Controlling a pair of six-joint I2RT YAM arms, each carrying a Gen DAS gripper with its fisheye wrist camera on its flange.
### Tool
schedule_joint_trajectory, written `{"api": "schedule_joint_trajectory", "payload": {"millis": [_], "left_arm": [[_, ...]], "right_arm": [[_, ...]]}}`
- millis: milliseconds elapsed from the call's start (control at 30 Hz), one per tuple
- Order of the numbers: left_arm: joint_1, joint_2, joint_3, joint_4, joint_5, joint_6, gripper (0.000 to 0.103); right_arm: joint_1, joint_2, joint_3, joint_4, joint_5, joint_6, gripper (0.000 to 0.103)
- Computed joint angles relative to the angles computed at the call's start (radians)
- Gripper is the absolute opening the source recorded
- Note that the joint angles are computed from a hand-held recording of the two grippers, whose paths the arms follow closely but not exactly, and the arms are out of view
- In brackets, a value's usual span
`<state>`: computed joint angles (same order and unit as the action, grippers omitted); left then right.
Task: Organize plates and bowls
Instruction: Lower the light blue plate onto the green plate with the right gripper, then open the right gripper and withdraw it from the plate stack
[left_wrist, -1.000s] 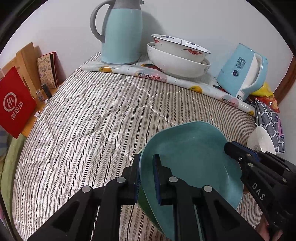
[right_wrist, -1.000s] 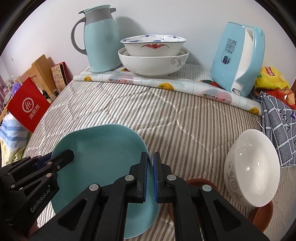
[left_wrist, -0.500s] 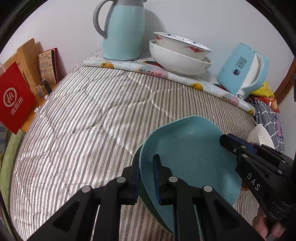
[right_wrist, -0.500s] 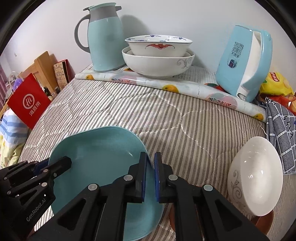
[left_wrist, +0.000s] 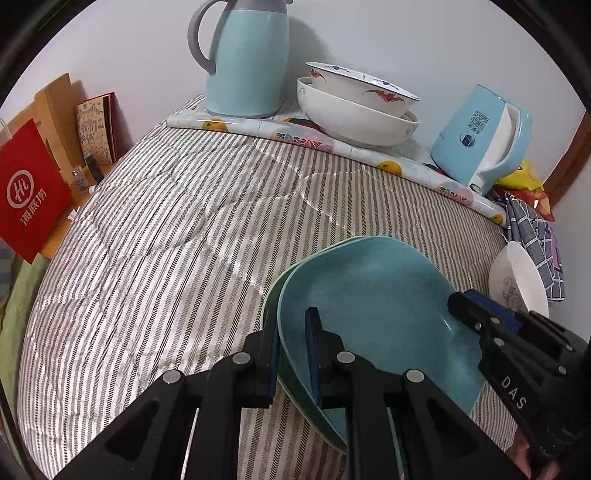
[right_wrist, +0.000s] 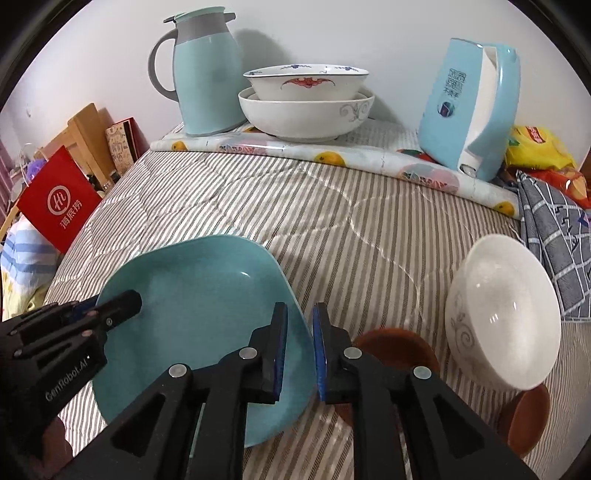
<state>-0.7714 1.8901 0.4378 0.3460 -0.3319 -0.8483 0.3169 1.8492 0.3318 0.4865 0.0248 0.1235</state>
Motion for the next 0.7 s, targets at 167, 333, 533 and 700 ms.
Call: {"api": "schedule_joint_trajectory", "payload": {"millis": [167,333,533,700], "left_arm": [[-0.014,-0.022,-0.008,-0.016,0.005,-0.003,0.018],[-0.055,-0.049,-0.003,-0.055,-0.003,-0.020,0.031],[-0.113,-0.083,0.007,-0.126,-0.056,-0.066,0.044],[-0.137,-0.122,-0.010,-0.157,-0.081,-0.090,0.045]], "right_arm": [[0.001,0.006,-0.017,0.008,0.001,0.008,0.014],[-0.007,-0.054,-0.065,0.005,-0.015,0.009,0.017],[-0.004,-0.123,-0.125,0.011,-0.017,0.010,0.028],[-0.016,-0.173,-0.165,0.007,-0.032,0.013,0.028]]}}
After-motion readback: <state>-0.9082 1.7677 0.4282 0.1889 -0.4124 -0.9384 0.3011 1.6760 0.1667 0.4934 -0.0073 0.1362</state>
